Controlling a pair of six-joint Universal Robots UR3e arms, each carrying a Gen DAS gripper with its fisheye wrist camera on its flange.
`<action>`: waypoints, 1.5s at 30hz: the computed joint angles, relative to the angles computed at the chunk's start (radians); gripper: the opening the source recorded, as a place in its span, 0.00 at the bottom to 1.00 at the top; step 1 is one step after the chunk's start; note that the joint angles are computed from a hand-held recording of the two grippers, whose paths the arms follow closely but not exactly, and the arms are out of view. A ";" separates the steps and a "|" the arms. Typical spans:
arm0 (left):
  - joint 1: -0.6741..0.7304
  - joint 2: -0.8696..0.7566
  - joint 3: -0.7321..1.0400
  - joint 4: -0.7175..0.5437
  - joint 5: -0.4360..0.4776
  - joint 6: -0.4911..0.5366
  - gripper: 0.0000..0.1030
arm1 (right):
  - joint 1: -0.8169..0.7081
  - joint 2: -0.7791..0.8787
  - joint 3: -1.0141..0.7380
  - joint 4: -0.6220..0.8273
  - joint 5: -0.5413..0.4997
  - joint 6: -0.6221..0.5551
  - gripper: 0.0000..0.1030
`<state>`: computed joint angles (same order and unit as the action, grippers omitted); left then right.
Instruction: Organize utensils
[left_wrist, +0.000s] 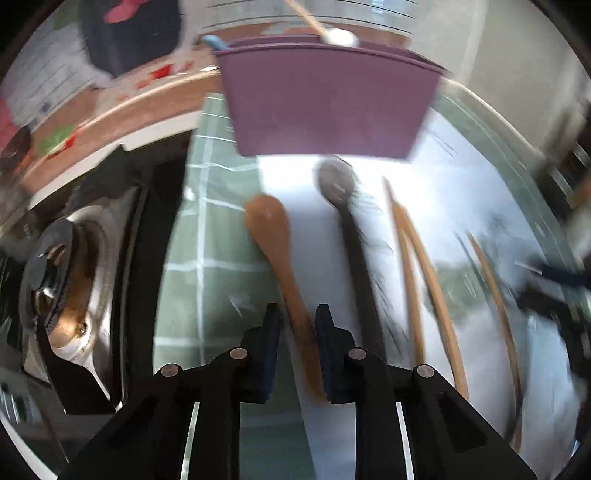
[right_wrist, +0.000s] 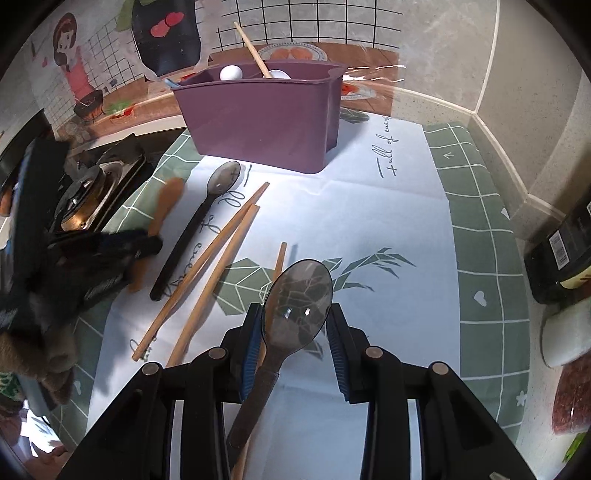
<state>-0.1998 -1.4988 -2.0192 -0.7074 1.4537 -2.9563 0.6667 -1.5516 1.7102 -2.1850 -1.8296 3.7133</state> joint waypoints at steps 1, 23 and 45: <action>0.026 0.046 -0.031 -0.031 -0.034 0.049 0.20 | -0.003 -0.001 0.000 0.003 -0.004 -0.001 0.48; 0.063 -0.275 0.418 -0.239 -0.062 -0.133 0.43 | -0.071 -0.183 0.188 0.026 -0.077 0.107 0.76; 0.272 0.312 -0.061 -0.207 -0.275 0.101 0.30 | -0.012 0.074 -0.046 0.040 0.009 0.096 0.52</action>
